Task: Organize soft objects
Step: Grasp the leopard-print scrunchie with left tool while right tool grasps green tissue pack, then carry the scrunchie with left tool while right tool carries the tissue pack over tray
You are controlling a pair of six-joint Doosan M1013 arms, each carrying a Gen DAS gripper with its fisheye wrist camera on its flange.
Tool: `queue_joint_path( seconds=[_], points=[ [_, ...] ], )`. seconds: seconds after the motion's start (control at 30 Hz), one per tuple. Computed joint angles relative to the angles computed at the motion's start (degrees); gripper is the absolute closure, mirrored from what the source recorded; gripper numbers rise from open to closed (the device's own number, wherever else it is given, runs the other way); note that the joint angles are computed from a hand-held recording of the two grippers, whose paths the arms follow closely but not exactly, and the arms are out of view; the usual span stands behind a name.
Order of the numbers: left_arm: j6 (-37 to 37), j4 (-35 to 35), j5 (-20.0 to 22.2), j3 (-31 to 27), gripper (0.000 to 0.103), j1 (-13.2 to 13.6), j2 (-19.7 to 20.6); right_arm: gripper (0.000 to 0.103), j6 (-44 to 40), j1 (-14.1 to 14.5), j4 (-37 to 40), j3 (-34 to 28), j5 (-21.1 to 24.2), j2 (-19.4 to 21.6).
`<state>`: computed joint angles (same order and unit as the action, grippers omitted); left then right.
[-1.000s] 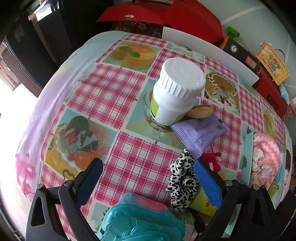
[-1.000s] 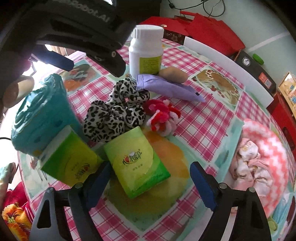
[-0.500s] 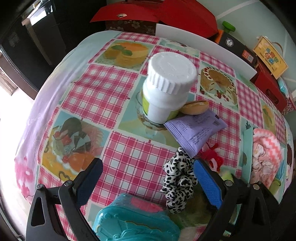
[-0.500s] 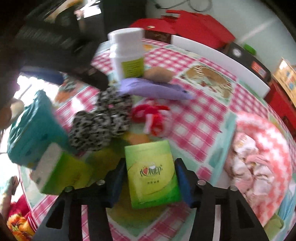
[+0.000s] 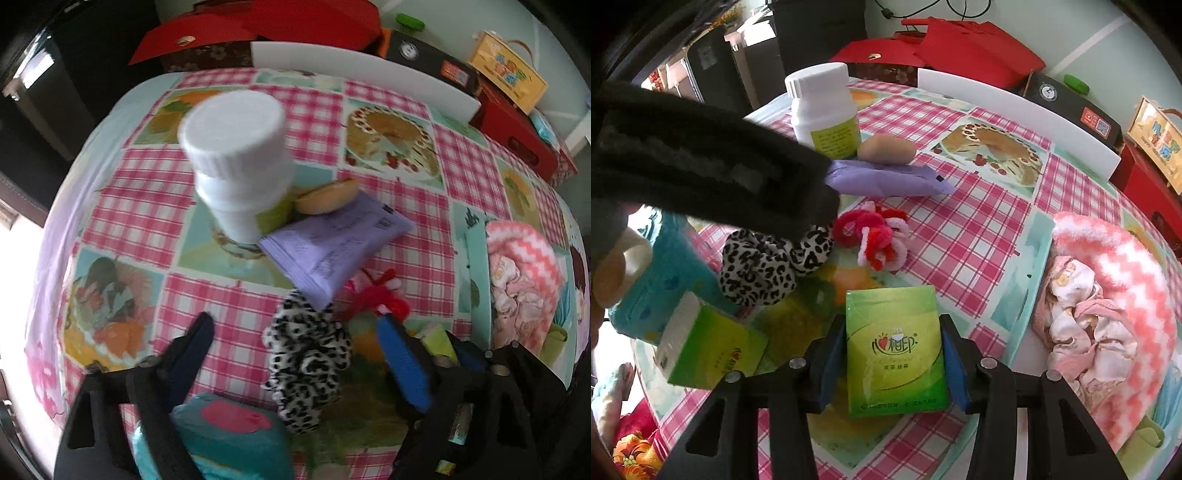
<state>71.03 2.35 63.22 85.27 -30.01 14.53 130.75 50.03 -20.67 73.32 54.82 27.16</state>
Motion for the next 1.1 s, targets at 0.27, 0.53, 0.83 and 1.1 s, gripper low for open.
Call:
queue_joint_path(
  seconds=[0.27, 0.53, 0.83, 1.1],
  points=[
    [0.5, -1.3, 0.3, -0.1, 0.069, 0.0, 0.8, 0.052, 0.2, -0.1, 0.5, 0.3, -0.7, -0.1],
    [1.0, -1.9, -0.9, 0.5, 0.074, 0.2, 0.5, 0.052, 0.2, -0.2, 1.4, 0.5, -1.7, -0.4],
    [1.3, -2.8, -2.1, 0.8, 0.077, 0.7, -0.2, 0.052, 0.6, -0.4, 2.7, 1.1, -3.0, -0.9],
    [1.1, -3.1, -4.2, 1.6, 0.078, 1.0, -1.8, 0.052, 2.0, -0.5, 2.9, 2.0, -4.4, -1.8]
  ],
)
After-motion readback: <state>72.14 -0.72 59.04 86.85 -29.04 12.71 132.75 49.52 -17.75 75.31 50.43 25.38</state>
